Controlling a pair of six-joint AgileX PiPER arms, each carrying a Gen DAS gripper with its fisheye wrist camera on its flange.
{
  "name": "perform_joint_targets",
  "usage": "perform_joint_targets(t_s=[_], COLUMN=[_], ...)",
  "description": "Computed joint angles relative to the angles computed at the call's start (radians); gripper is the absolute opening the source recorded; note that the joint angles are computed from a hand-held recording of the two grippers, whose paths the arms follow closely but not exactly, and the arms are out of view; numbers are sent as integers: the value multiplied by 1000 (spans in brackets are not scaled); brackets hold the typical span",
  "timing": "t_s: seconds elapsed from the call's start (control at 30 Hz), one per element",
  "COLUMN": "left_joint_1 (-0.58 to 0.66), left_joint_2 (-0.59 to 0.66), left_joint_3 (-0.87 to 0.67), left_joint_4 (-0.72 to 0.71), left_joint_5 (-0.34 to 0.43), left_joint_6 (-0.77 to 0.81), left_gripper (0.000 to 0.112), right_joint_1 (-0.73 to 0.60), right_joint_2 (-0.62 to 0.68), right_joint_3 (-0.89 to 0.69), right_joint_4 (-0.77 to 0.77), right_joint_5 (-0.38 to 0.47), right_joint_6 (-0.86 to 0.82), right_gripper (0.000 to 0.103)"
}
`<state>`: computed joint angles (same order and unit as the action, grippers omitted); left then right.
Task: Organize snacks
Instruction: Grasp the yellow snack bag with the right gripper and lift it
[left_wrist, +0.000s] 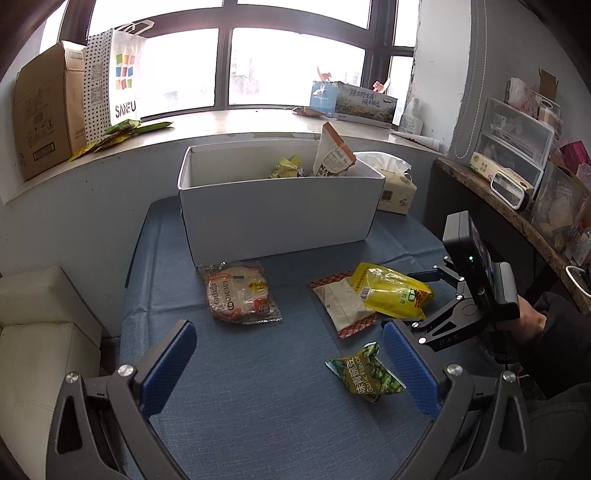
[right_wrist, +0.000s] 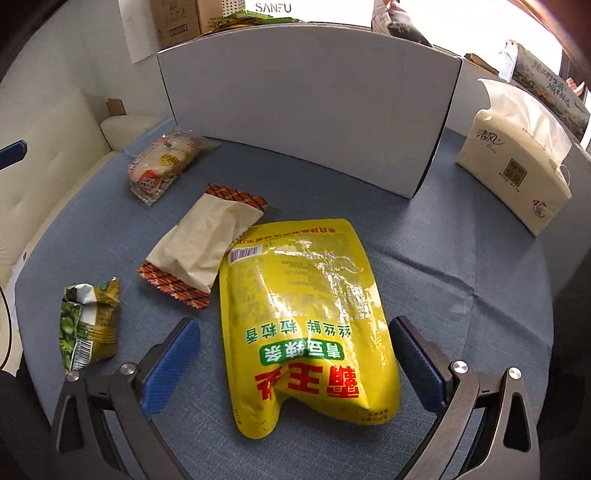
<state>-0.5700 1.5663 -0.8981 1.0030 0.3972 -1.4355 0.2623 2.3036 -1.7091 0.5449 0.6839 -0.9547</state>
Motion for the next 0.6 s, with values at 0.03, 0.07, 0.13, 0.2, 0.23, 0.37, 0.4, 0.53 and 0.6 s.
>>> perform_joint_targets(t_s=[0.03,0.07,0.13,0.2,0.23,0.37,0.4,0.53,0.6], left_joint_1=[3,6,12,19,26,68,86,162,192], left_joint_2=[-1,-1,-2,2,4,44,70,210,293], left_joint_3=[1,4,8,12,14,3,-15,-118,-204], left_joint_4=[1,1,5,3,3,-11,-50,-169,-266], left_joint_5=[0,-2,-9,-17,-25,-64,-68,-76,-53], left_joint_6=[-3,-5,-14,-17,-17,9,49,169,275], left_gripper=[103,103,103,103,103,103,103,103,103], right_joint_1=[4,2,-5,-10,-18,-68,-80,-144,-169], right_joint_2=[-8,-10,-24,-35,-39,-89,-122,-241,-298], right_joint_3=[15,13,13,21,31,110,156,284,343], right_joint_4=[-15,-17,-25,-45,-27,67,111,251,312], right_joint_5=[-27,-19,-2,2,5,2,-19,-28,-23], right_joint_6=[12,18,23,42,22,-33,-67,-174,-216], right_gripper=[93,85,54,47,46,45,45,45,45])
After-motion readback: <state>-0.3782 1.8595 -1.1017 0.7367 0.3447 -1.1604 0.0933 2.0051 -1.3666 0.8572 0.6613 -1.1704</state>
